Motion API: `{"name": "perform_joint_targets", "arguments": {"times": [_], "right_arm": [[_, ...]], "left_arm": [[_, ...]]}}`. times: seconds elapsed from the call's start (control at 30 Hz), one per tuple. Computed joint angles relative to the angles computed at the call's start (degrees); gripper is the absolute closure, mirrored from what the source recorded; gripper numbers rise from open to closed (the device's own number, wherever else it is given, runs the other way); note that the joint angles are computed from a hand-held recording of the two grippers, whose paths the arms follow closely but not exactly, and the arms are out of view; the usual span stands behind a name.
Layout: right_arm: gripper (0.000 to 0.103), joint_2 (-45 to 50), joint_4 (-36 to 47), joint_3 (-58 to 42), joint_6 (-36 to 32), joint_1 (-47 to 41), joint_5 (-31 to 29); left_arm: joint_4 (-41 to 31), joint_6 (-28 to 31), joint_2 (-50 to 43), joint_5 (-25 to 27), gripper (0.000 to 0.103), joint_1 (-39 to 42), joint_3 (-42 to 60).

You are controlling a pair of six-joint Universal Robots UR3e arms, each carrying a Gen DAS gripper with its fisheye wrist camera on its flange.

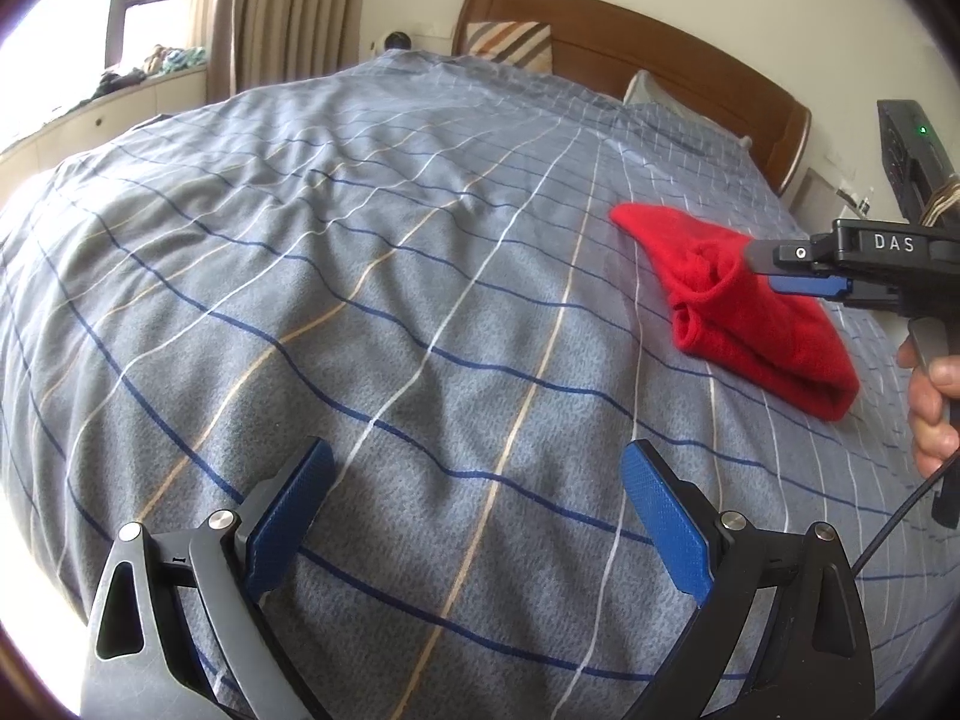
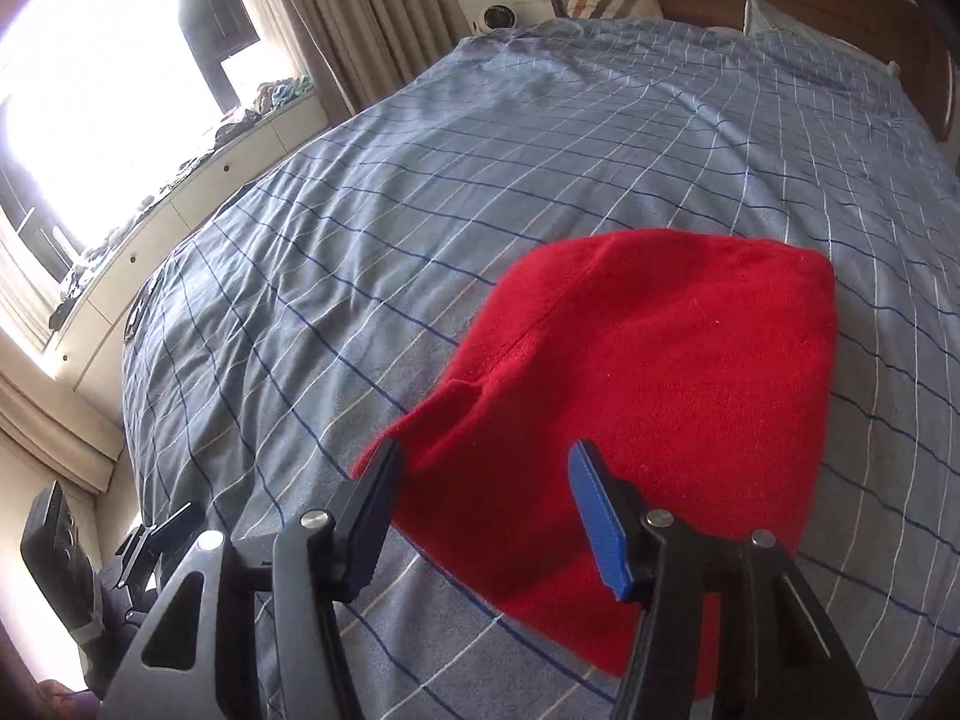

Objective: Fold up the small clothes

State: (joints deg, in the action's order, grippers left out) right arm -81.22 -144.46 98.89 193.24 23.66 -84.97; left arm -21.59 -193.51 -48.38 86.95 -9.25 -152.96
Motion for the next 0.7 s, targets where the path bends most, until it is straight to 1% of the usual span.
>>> {"name": "perform_joint_targets", "arguments": {"times": [0.17, 0.27, 0.37, 0.43, 0.5, 0.6, 0.7], "right_arm": [[0.052, 6.09, -3.78, -2.71, 1.99, 4.46, -5.23], [0.054, 9.98, -1.69, -4.78, 2.92, 5.59, -5.13], [0.054, 10.17, -2.88, -3.76, 2.86, 6.40, -4.94], [0.054, 7.41, -4.03, -1.08, 2.28, 5.04, -1.59], [0.054, 2.43, -5.89, 3.61, 2.40, 3.11, 1.01], [0.054, -6.92, -8.03, 12.35, 2.63, -0.16, 1.35], [0.054, -15.45, -7.91, 20.97, 1.71, -4.39, 1.30]], "left_arm": [[0.79, -0.89, -1.55, 1.62, 0.005, -1.82, 0.48], [0.24, -0.82, -1.19, 1.60, 0.005, -1.82, 0.52], [0.41, -0.93, -1.48, 1.82, 0.005, -2.11, 0.55], [0.73, -1.02, -2.00, 1.94, 0.005, -2.32, 0.65], [0.59, -0.93, -1.80, 1.75, 0.005, -2.15, 0.57], [1.00, -1.04, -2.34, 1.79, 0.005, -2.28, 0.55], [1.74, -1.41, -3.57, 2.50, 0.004, -3.16, 0.73]]}}
